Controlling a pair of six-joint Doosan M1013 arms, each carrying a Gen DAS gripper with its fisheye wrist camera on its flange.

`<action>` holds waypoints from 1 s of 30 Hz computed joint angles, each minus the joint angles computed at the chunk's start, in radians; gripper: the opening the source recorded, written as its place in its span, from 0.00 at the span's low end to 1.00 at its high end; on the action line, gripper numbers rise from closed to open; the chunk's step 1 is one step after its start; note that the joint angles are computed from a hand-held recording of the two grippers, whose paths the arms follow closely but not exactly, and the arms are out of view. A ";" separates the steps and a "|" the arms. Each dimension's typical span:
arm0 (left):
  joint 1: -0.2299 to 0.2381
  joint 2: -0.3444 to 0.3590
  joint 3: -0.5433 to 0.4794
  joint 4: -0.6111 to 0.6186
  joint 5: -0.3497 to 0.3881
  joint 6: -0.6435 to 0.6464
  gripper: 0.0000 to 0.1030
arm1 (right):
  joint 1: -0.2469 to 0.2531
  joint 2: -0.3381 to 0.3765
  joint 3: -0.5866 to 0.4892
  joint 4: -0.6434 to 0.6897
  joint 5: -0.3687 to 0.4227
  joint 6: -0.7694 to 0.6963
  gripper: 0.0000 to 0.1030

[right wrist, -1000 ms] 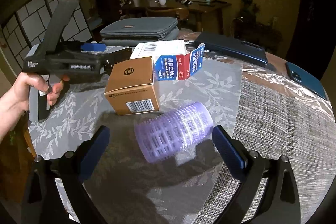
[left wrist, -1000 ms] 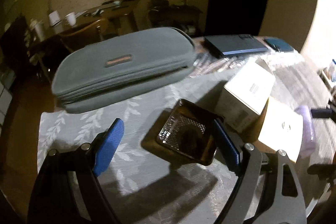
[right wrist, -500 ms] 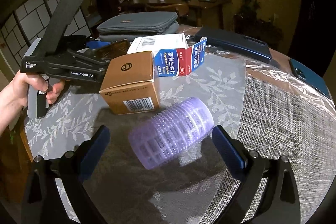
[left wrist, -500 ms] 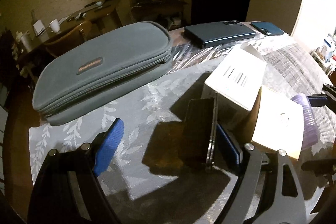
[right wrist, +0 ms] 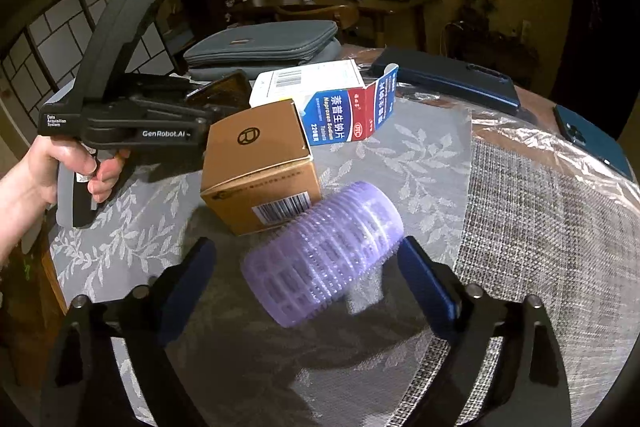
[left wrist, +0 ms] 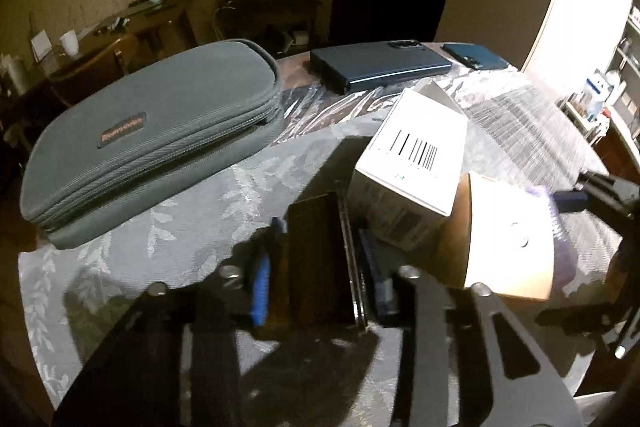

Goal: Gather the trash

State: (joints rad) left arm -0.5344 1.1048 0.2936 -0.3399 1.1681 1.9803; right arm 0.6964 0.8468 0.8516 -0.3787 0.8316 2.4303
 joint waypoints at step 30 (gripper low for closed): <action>0.008 -0.218 0.405 -0.070 -0.195 0.027 0.24 | 0.035 -0.078 0.122 -0.103 -0.021 0.181 0.71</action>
State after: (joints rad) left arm -0.5264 0.8865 0.6987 -0.4102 0.9726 2.0068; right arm 0.7317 0.7691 0.9736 -0.4815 0.8103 2.6110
